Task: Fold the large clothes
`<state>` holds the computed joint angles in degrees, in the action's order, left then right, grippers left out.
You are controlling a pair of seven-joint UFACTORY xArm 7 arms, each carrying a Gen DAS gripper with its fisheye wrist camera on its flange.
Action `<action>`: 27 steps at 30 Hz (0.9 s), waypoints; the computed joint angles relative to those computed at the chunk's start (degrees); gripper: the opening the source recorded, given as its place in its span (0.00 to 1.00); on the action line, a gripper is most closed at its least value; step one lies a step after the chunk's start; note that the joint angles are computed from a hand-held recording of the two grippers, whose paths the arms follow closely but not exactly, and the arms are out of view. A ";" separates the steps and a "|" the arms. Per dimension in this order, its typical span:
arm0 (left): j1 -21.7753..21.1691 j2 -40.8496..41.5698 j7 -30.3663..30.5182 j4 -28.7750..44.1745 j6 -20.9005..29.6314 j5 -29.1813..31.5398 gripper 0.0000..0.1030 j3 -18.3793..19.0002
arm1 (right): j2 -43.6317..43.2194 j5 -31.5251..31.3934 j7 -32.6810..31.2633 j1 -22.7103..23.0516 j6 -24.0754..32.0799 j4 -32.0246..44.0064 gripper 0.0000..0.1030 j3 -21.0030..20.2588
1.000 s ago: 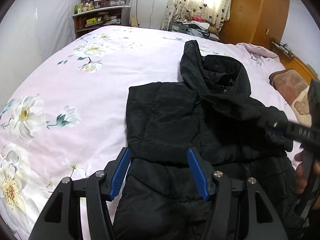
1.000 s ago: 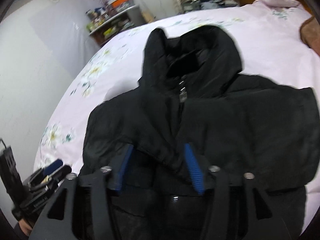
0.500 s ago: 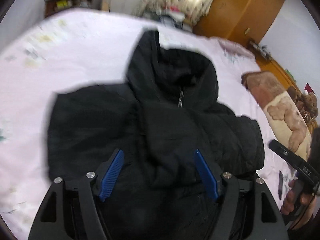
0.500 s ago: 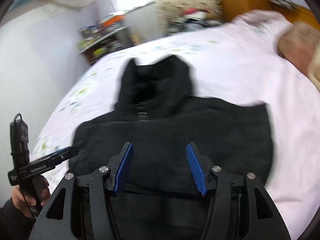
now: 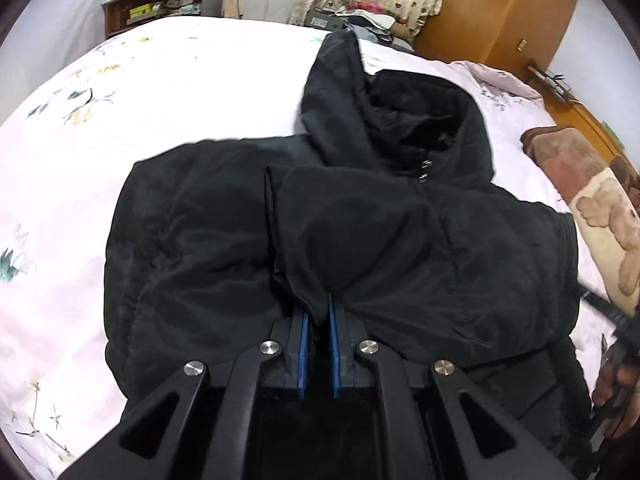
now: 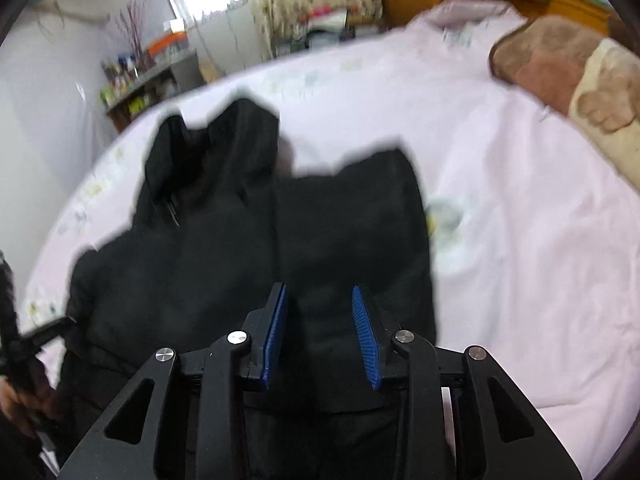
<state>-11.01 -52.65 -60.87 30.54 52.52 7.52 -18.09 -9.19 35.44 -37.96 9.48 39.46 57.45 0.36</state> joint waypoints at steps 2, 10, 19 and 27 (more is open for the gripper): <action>0.00 0.49 -0.01 -0.83 -0.89 0.23 0.10 -0.17 | 2.38 -2.51 0.07 0.21 -1.65 -0.97 0.28 1.03; -0.37 1.45 0.13 1.27 2.56 1.96 0.15 -0.83 | 2.85 -7.35 3.36 -0.30 -0.84 0.57 0.28 2.12; 3.17 -2.00 -0.10 7.88 5.94 6.07 0.32 -3.36 | 2.66 0.54 -3.17 -0.39 -2.76 5.73 0.28 -0.50; 4.66 12.05 4.02 5.62 -5.49 9.94 0.32 -1.32 | 13.85 -6.29 6.12 -2.71 -3.89 14.70 0.28 2.55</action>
<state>-6.35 -40.60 -56.85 36.17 47.03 17.46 -19.41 4.66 29.15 -31.84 6.78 35.57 72.15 2.91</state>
